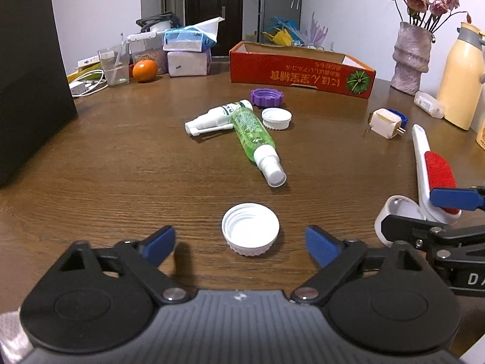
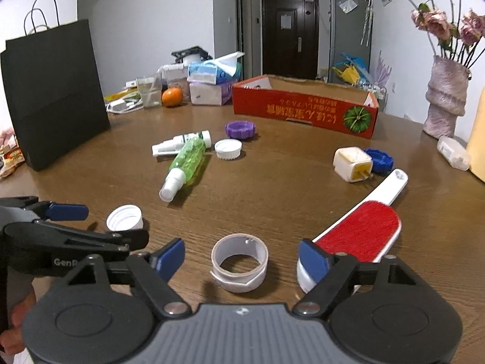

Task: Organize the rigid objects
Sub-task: 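Grasp the white bottle cap with the left tool while the right tool grasps the white tape roll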

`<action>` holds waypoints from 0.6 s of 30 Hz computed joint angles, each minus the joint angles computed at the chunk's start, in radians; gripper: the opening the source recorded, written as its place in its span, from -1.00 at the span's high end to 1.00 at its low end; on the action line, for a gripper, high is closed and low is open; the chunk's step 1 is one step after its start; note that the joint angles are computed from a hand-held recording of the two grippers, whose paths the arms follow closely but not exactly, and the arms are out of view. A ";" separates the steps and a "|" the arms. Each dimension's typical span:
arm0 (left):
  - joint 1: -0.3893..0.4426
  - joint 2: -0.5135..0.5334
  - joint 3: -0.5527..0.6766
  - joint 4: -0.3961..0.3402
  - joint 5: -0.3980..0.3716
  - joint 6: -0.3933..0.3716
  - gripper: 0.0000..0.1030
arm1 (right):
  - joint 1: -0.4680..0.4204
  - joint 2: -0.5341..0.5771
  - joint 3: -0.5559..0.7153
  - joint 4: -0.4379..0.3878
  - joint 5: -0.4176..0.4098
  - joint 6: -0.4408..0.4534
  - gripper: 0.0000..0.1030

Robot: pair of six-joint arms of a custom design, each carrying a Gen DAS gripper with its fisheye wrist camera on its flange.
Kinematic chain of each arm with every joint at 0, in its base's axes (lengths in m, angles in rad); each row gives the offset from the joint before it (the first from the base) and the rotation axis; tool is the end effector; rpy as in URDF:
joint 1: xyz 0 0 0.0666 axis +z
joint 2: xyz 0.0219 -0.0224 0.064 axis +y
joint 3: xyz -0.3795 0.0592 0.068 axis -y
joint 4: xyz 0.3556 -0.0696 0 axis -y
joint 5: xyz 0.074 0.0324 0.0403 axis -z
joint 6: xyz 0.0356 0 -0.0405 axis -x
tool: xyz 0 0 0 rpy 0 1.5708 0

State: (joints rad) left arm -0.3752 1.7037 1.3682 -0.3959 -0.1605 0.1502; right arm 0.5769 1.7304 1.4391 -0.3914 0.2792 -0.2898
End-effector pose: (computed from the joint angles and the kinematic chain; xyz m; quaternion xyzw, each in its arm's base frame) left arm 0.5197 -0.1990 0.3076 0.0697 0.9082 -0.0348 0.4112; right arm 0.4865 0.3044 0.3239 -0.0688 0.8936 0.0646 0.4389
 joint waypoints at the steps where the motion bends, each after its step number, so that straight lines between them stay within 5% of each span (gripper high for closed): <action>1: 0.002 0.004 0.004 -0.003 0.006 -0.001 -0.62 | -0.001 0.009 0.011 -0.010 -0.008 0.001 -0.38; 9: 0.003 0.008 -0.003 0.037 0.036 -0.053 0.16 | -0.007 0.051 0.060 -0.046 -0.040 0.010 -0.26; 18: 0.011 0.010 0.001 0.040 0.059 -0.053 0.19 | -0.011 0.066 0.079 -0.072 -0.047 0.011 -0.12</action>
State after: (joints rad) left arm -0.3644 1.7134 1.3691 -0.3563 -0.1015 0.0976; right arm 0.5657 1.7964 1.5179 -0.4636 0.2318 -0.2789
